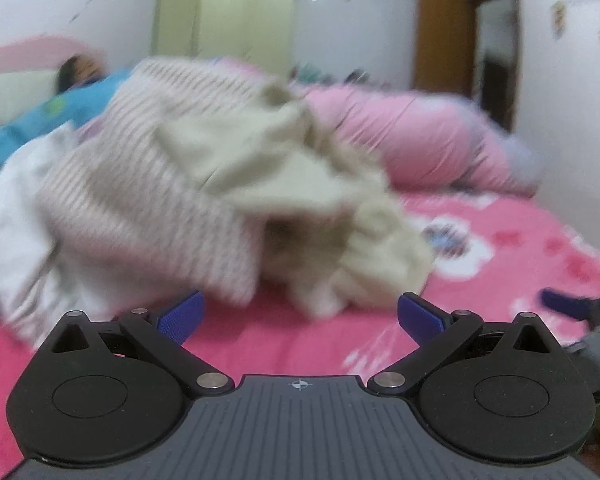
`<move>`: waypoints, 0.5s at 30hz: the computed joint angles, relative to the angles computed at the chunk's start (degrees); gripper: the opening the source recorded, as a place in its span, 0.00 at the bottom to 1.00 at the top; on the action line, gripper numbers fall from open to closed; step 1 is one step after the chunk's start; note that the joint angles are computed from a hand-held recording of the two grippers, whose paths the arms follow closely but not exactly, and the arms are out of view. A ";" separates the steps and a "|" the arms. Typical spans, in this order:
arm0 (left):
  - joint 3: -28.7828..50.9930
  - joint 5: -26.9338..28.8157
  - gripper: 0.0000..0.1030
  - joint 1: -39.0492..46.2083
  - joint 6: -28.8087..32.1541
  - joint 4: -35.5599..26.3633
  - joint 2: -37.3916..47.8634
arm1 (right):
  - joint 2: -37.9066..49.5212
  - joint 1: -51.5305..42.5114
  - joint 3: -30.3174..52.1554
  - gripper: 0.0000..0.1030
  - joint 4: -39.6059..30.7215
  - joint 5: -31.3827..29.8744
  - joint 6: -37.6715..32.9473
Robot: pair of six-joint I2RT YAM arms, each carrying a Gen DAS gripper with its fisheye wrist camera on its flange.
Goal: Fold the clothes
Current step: 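Grasp the beige jacket with both grippers from the clothes pile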
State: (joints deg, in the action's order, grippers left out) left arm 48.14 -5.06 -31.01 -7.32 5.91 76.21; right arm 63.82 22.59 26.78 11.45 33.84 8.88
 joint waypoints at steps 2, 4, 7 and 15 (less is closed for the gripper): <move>0.88 2.27 1.00 0.45 0.22 6.07 3.21 | 3.56 -2.77 0.22 1.00 5.20 -3.23 -4.04; 4.22 -0.21 1.00 -0.65 1.60 8.66 8.41 | 7.54 -5.85 1.06 1.00 9.09 -7.68 -6.42; 11.02 -0.58 0.99 -1.37 2.78 8.65 16.49 | 14.34 -8.96 3.50 1.00 13.87 -12.36 -9.72; 31.37 -6.64 0.69 -0.97 -0.94 -2.57 32.19 | 32.53 -14.97 15.99 1.00 22.08 -26.59 -20.03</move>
State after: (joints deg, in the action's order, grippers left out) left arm 79.51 -11.70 -31.97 -8.26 3.34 108.40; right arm 96.35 7.62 42.77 33.53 7.26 -11.15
